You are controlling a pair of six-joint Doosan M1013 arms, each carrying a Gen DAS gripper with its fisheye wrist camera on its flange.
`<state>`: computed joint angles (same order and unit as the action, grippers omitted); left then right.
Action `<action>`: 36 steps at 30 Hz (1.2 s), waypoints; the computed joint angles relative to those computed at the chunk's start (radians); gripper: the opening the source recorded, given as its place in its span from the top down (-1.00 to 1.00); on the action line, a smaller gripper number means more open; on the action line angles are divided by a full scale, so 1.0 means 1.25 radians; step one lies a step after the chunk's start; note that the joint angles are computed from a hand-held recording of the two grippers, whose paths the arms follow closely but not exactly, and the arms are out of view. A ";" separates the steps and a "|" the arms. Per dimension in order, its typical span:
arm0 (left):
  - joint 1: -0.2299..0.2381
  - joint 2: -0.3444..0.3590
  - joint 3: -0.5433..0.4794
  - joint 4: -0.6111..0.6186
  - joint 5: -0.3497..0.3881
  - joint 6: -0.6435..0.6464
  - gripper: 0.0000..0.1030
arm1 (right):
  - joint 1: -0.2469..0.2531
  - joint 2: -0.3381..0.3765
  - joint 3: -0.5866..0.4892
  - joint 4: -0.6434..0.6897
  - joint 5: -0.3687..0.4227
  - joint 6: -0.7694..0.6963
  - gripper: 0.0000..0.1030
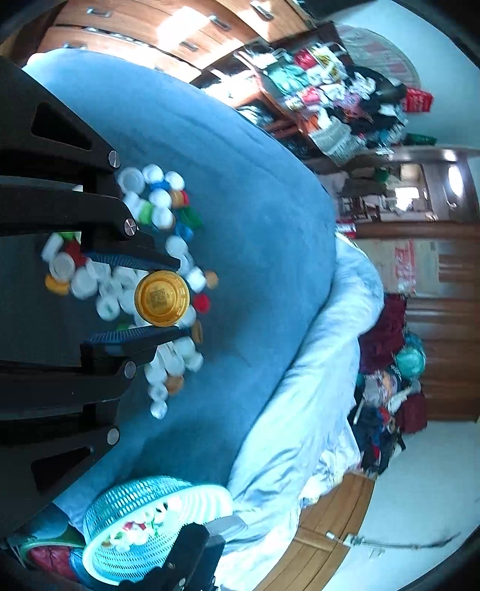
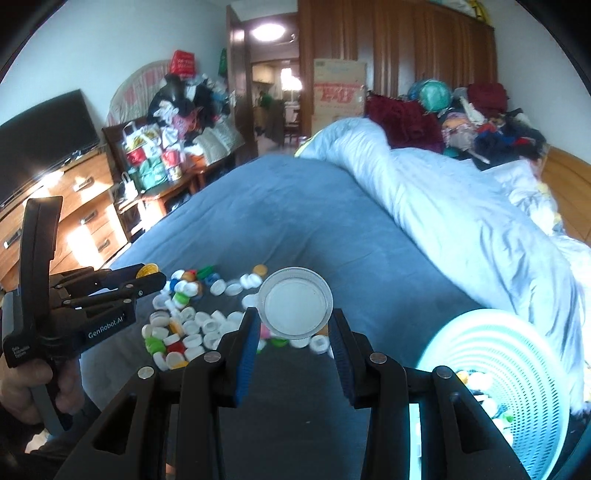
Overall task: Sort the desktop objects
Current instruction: 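Carry the yellow and white caps over the basket with both grippers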
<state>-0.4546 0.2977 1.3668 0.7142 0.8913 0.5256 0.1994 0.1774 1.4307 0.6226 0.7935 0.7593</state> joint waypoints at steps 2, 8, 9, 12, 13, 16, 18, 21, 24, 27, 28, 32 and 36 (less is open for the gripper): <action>-0.007 0.011 -0.022 -0.002 -0.002 0.016 0.53 | -0.010 -0.003 0.000 0.002 -0.007 0.004 0.18; -0.030 0.041 -0.083 -0.007 -0.005 0.063 0.52 | -0.043 -0.010 0.002 0.010 -0.015 0.016 0.18; -0.033 0.047 -0.094 -0.011 -0.005 0.073 0.52 | -0.048 -0.011 0.003 0.012 -0.016 0.016 0.18; -0.041 0.061 -0.124 -0.020 -0.002 0.099 0.52 | -0.065 -0.014 0.004 0.018 -0.020 0.021 0.18; -0.046 0.067 -0.135 -0.020 0.001 0.104 0.52 | -0.071 -0.015 0.006 0.019 -0.023 0.023 0.18; -0.055 0.083 -0.165 -0.033 0.004 0.129 0.52 | -0.087 -0.019 0.009 0.023 -0.027 0.028 0.18; -0.060 0.096 -0.186 -0.043 0.006 0.147 0.52 | -0.099 -0.023 0.013 0.024 -0.033 0.032 0.18; -0.069 0.113 -0.216 -0.050 0.011 0.169 0.53 | -0.114 -0.024 0.012 0.021 -0.036 0.041 0.18; -0.077 0.130 -0.245 -0.069 0.011 0.195 0.52 | -0.130 -0.027 0.016 0.017 -0.043 0.051 0.18; -0.085 0.146 -0.272 -0.080 0.017 0.216 0.53 | -0.142 -0.030 0.018 0.015 -0.047 0.062 0.18; -0.088 0.151 -0.280 -0.086 0.018 0.223 0.52 | -0.148 -0.031 0.019 0.014 -0.049 0.065 0.18; -0.097 0.168 -0.312 -0.102 0.026 0.251 0.53 | -0.161 -0.030 0.018 0.015 -0.051 0.073 0.18; -0.104 0.186 -0.346 -0.114 0.035 0.277 0.53 | -0.175 -0.028 0.018 0.018 -0.049 0.078 0.18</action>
